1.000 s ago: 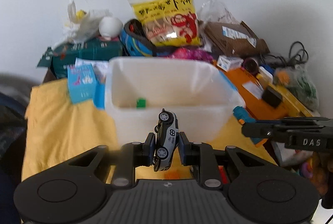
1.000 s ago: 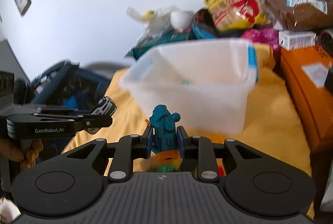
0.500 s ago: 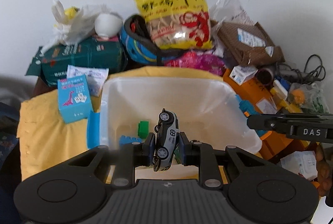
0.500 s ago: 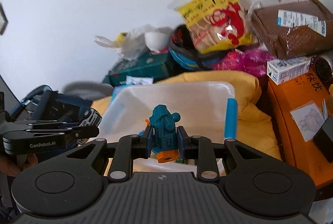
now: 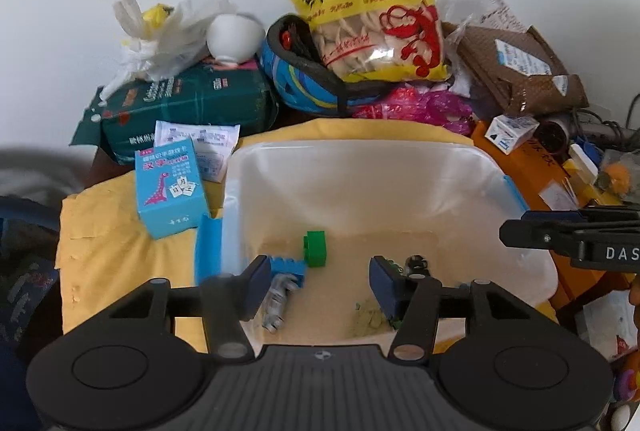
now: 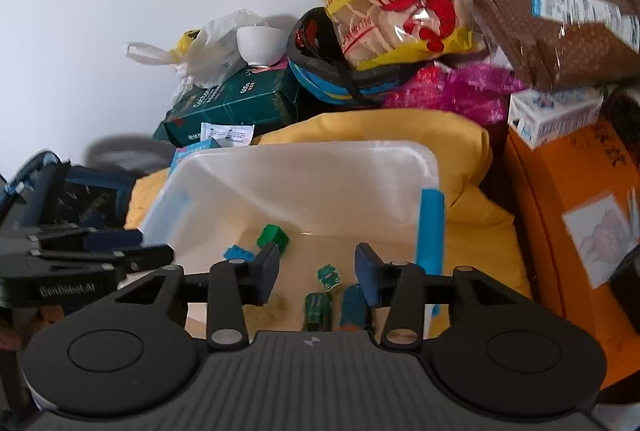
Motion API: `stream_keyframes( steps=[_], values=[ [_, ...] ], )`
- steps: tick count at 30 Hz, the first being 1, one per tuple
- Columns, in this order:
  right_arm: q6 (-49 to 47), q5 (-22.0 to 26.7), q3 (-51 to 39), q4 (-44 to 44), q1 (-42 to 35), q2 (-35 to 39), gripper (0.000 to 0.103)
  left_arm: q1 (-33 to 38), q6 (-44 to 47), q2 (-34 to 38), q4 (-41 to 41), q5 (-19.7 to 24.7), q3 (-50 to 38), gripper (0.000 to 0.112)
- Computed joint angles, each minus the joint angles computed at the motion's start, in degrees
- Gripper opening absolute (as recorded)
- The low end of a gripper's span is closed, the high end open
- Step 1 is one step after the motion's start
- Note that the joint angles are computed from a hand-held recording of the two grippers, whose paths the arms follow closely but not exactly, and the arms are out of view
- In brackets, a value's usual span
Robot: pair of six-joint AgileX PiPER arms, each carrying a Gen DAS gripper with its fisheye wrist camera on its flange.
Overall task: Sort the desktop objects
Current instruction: 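Carry the teal figure over the bin and open the right gripper while the left releases the police car, then grasp the tall red brick with the right gripper while the left grasps the yellow brick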
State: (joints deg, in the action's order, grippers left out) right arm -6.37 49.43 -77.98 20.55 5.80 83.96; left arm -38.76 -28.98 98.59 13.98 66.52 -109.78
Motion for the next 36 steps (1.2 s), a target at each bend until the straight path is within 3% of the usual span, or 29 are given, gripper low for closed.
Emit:
stream_keyframes(
  steps=[2,5,10,14,18,24,27,29,31,33,36],
  values=[
    [-1.37,-1.07,2.07,0.32,0.26,-1.86,0.047,-3.12,-2.97,-6.12,3.79,-4.51,8.94,0.058],
    [-6.34,-4.53,9.8,3.65,0.3,-9.08,0.047,-9.95,-10.11,-14.65,9.68,-7.84,21.39,0.059],
    [-10.98,-11.09,30.65,4.15,4.07,-27.61,0.044,-27.42,-31.24,-23.83,17.02,-5.6,38.74,0.058],
    [0.47,-11.7,41.97,-6.49,10.39,-33.65,0.037,-37.28,-39.06,-22.55,16.76,-6.52,44.71,0.058],
    [8.7,-13.54,47.58,-12.15,14.68,-33.81,0.034,-38.17,-39.8,-20.38,13.61,-10.31,47.4,0.058],
    [18.28,-16.37,48.1,-21.8,20.01,-29.24,0.032,-34.27,-38.55,-18.33,10.19,-14.89,49.27,0.055],
    [24.8,-17.44,48.79,-27.54,21.74,-28.54,0.032,-34.28,-39.65,-18.01,11.7,-16.44,50.15,0.044],
    [24.6,-18.25,48.61,-27.65,21.16,-27.6,0.031,-35.09,-39.7,-17.4,13.54,-16.52,50.21,0.032],
    [23.62,-19.48,48.61,-27.67,20.88,-25.71,0.031,-35.01,-39.67,-17.95,13.77,-16.64,50.61,0.03],
    [19.52,-20.12,48.47,-23.48,18.97,-24.16,0.025,-35.09,-39.73,-18.84,13.83,-16.53,50.96,0.029],
    [14.05,-19.79,49.04,-18.07,16.21,-26.48,0.025,-36.49,-41.39,-20.78,16.7,-15.02,51.52,0.029]
  ],
)
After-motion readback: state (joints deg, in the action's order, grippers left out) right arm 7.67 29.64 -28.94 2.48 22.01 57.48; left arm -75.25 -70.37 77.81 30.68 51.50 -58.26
